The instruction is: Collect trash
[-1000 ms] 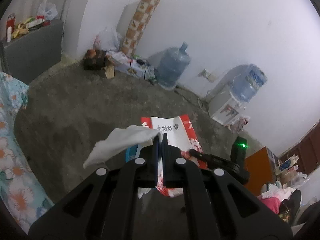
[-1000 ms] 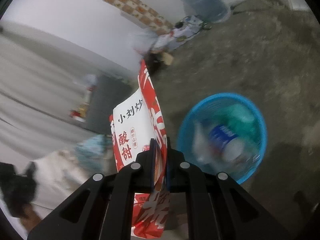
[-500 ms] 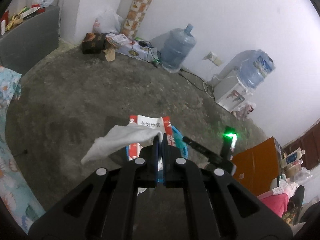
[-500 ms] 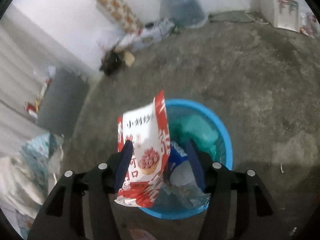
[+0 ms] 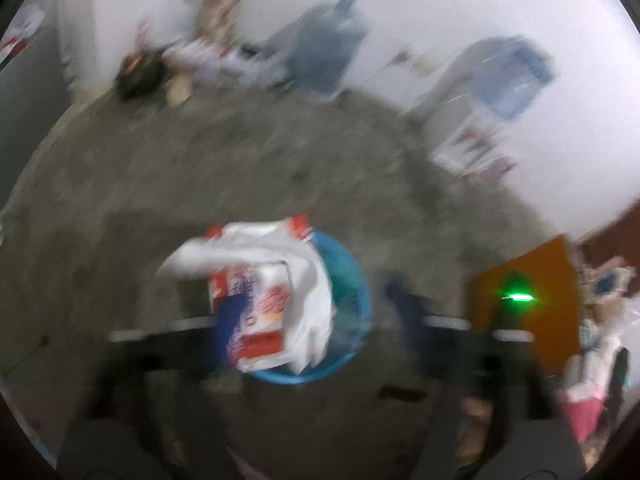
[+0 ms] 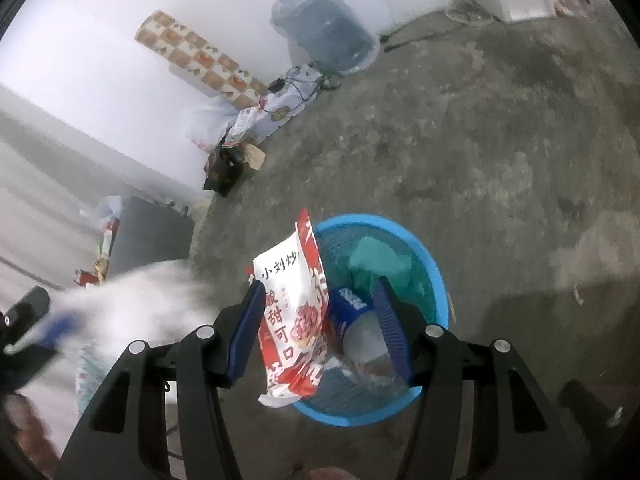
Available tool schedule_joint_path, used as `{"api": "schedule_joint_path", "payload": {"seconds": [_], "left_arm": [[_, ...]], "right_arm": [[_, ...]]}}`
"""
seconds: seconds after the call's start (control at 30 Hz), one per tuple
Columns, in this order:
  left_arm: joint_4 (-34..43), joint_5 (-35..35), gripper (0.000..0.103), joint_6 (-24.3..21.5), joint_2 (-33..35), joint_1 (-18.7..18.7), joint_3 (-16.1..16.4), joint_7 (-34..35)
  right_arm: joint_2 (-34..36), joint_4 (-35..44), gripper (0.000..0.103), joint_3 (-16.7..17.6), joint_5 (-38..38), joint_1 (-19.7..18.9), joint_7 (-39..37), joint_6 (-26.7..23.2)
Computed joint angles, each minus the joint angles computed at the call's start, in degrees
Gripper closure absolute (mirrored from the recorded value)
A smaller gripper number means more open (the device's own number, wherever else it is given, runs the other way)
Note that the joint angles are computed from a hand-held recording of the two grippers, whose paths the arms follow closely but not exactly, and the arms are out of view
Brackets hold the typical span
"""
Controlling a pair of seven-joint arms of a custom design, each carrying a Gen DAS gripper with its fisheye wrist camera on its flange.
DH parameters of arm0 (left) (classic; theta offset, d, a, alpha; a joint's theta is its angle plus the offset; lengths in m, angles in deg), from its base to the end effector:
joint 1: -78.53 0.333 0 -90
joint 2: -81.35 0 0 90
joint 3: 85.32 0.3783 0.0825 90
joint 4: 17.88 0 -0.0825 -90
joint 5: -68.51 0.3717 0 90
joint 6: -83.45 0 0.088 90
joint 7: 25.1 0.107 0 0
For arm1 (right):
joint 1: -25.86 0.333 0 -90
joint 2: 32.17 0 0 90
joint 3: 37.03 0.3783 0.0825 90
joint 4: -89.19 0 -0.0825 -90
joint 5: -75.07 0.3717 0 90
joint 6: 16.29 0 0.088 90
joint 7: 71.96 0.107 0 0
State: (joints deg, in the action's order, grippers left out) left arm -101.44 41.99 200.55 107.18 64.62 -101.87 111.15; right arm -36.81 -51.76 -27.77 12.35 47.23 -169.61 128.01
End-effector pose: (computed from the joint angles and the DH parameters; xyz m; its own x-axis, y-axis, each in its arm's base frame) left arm 0.6275 -0.3483 0.5167 -0.8841 -0.3492 0.3105 -0.4591 0.7727 -0.4383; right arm 0.3970 0.2453 0.4072 -0.8042 -0.0684 -0.5904 0.1061 0.9609 -0.2558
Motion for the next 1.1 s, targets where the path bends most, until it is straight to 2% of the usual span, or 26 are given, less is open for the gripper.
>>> {"api": "schedule_joint_path", "payload": {"seconds": [0.07, 0.13, 0.37, 0.6, 0.7, 0.8, 0.93, 1.03, 1.1], "left_arm": [[-0.13, 2.10, 0.027, 0.48, 0.45, -0.85, 0.98, -2.12], [-0.34, 1.75, 0.027, 0.51, 0.02, 0.12, 1.19, -2.76], [0.69, -6.03, 0.027, -3.42, -4.90, 7.00, 0.72, 3.11], [-1.22, -17.41, 0.023, -8.40, -12.69, 14.50, 3.78, 11.29], [-3.02, -20.54, 0.020, -8.66, -15.55, 17.21, 6.26, 14.02], [-5.61, -22.10, 0.014, -6.04, -18.16, 19.19, 8.74, 15.50], [-8.04, -22.19, 0.011, -1.01, -20.44, 21.90, 11.93, 15.43], [-10.00, -23.46, 0.010, 4.18, -21.86, 24.00, 13.78, 14.89], [-11.65, -24.27, 0.009, 8.32, -22.91, 25.32, 14.86, 15.37]], "right_arm": [[0.08, 0.01, 0.048, 0.14, -0.73, 0.09, 1.20, 0.14], [0.08, 0.33, 0.048, 0.21, -0.90, 0.26, 0.55, -0.22], [-0.36, 3.15, 0.048, 0.29, -2.15, 0.42, -3.01, -1.92], [1.02, 12.87, 0.048, 1.10, -0.28, 1.62, -17.32, -7.77], [4.16, 20.52, 0.039, 1.15, 1.12, 2.83, -27.08, -10.15], [8.86, 30.28, 0.034, 1.00, 3.04, 4.87, -38.90, -12.86], [15.60, 43.78, 0.021, 0.00, 3.52, 9.06, -51.34, -16.16], [21.62, 55.29, 0.015, -0.68, 4.03, 12.51, -60.70, -18.59], [24.72, 61.17, 0.012, -1.24, 5.18, 14.09, -65.28, -18.48]]}}
